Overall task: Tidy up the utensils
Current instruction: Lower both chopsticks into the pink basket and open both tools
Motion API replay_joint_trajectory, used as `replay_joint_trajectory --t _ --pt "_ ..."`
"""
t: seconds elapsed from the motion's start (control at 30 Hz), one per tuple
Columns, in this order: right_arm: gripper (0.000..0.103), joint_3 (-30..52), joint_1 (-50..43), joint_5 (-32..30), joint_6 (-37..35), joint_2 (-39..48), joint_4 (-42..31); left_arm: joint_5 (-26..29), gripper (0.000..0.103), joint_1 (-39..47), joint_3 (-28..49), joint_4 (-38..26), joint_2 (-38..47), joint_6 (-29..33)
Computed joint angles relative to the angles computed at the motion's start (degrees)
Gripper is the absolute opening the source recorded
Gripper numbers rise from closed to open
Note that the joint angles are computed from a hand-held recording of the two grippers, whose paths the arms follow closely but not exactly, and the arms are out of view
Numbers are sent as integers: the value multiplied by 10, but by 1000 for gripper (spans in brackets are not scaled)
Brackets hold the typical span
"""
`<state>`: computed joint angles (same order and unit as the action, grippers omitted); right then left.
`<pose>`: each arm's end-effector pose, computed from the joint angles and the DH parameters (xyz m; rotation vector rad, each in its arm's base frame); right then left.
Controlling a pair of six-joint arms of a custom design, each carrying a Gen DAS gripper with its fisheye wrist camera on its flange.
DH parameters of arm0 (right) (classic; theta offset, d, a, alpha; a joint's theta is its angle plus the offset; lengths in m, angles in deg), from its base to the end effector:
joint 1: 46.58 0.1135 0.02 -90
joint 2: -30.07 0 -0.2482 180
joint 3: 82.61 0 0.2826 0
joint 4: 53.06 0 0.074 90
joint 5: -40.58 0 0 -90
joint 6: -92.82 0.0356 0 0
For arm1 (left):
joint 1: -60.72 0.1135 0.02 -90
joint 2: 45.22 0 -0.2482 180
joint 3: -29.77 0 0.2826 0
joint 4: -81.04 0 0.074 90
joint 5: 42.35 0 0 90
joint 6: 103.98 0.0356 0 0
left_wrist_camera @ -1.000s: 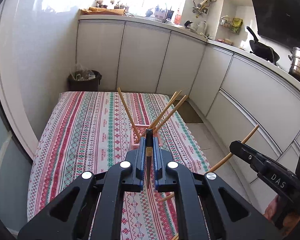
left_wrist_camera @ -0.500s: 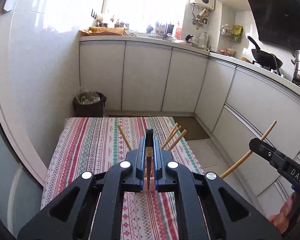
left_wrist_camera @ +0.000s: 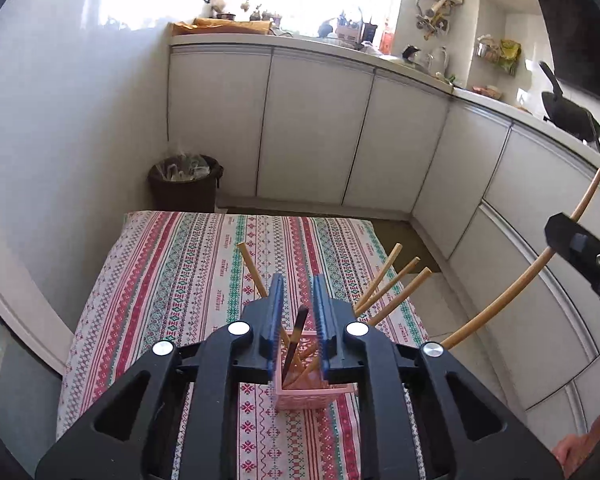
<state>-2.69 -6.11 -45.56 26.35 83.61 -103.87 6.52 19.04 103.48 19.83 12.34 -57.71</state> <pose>0.1730 0.1445 0.3934 -0.2586 2.0396 0.6428 0.1870 -0.1351 0.3302 -0.3647 2.1017 -0.0101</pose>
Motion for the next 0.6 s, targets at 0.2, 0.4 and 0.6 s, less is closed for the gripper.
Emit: replay_joint_trajectory --t 0.2,0.4,0.6 --pt "6 -6 20 23 0 45 37 -47 41 -16 -42 -22 -107 -50" --pt "7 6 52 50 10 92 59 -18 41 23 -46 -48 -143 -56" --pt "14 32 79 99 27 116 13 -60 41 0 -24 -103 -116 -92"
